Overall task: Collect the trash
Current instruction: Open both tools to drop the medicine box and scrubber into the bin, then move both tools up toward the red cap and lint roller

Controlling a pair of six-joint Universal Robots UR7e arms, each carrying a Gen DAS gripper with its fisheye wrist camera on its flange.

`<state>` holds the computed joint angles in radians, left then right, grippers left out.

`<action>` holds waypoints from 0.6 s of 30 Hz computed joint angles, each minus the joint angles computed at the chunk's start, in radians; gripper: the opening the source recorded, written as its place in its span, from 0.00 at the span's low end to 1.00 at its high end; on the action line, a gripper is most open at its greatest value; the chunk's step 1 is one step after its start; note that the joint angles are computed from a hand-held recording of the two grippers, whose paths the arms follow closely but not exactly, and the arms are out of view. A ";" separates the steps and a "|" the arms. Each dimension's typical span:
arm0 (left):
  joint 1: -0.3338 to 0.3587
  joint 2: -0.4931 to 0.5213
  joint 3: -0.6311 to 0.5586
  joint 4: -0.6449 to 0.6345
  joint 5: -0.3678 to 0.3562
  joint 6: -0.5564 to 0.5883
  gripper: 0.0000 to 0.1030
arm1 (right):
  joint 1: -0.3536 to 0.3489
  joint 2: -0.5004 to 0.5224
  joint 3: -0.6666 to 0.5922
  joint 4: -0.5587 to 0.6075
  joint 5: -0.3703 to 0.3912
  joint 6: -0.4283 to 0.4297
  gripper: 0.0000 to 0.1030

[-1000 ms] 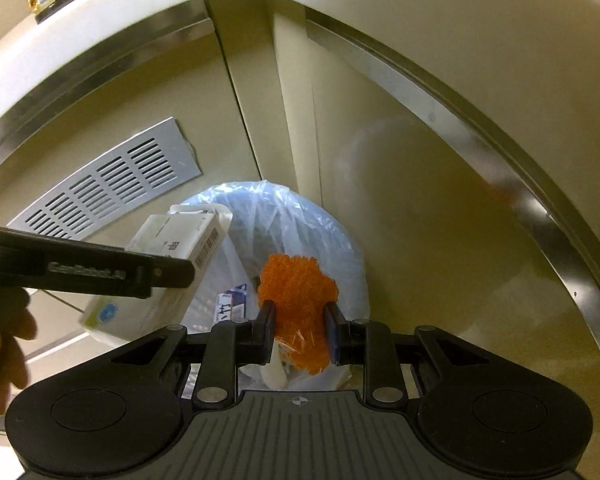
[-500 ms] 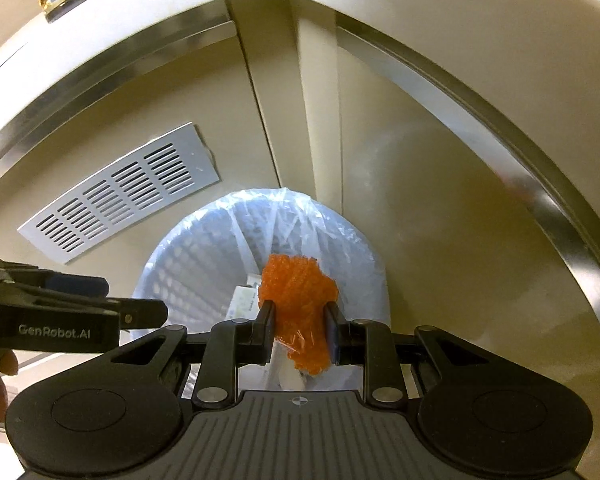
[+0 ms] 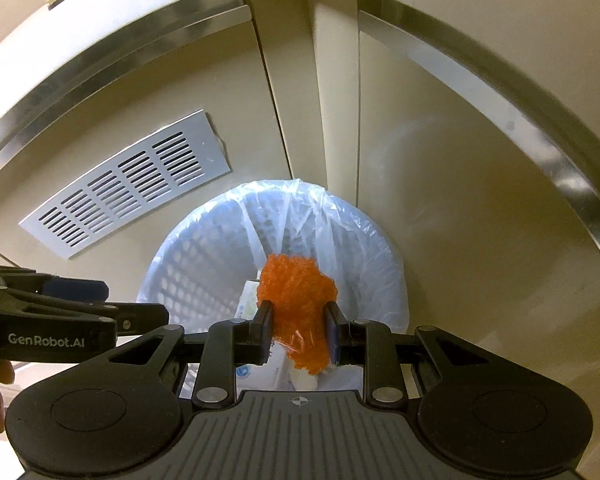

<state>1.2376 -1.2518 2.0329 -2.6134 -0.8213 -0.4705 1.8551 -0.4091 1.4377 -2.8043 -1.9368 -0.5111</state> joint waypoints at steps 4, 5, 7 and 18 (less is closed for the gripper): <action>0.001 -0.008 0.008 -0.004 -0.003 -0.005 0.68 | -0.002 0.005 0.000 -0.012 -0.001 0.014 0.29; 0.001 -0.011 0.011 -0.008 -0.004 -0.005 0.68 | -0.002 0.006 0.000 -0.019 0.002 0.015 0.39; 0.003 -0.014 0.015 -0.014 -0.004 -0.004 0.68 | -0.004 0.007 0.003 -0.032 0.007 0.020 0.60; -0.022 -0.060 0.036 -0.021 0.001 0.026 0.68 | 0.019 -0.041 0.036 0.005 -0.011 0.076 0.63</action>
